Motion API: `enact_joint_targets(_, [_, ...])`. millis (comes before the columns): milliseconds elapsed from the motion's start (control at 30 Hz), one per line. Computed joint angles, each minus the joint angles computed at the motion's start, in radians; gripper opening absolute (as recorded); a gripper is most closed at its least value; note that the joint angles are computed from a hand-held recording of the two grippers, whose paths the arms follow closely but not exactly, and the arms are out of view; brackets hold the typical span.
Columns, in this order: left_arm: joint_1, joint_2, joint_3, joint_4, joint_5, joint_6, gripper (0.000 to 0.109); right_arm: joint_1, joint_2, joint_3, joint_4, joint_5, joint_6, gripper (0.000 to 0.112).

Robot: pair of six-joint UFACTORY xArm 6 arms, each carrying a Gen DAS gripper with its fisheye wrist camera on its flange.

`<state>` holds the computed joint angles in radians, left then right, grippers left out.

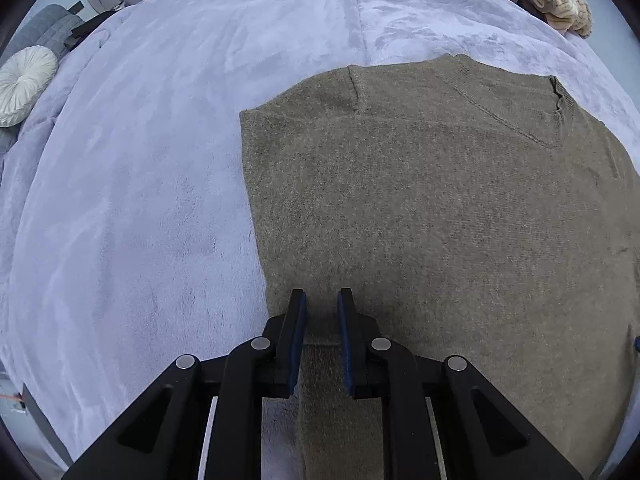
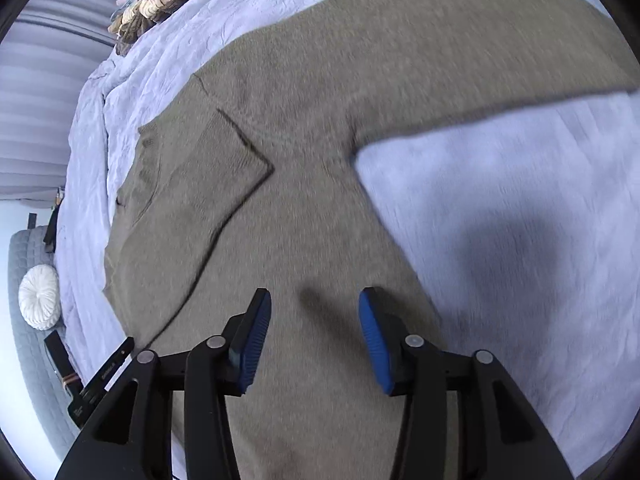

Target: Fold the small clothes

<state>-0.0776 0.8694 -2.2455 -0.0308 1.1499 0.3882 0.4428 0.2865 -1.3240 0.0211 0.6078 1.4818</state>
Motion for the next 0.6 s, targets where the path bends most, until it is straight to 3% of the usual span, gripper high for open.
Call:
enact_joint_targets(133, [-0.004,-0.068,0.065,-0.039,0.063,0.018,0.018,0.025,-0.029,0.048,0.012,-0.038,0.046,0.055])
enact_joint_targets(367, [-0.045,-0.244,0.308,-0.053,0.063,0.087,0.018,0.061,-0.119,0.176,-0.008,-0.117,0.166,0.060])
enact_joint_targets(600, [-0.118,-0.333,0.415,-0.065,0.075,0.164,0.018,0.064,-0.210,0.310,-0.071,-0.195,0.283,0.064])
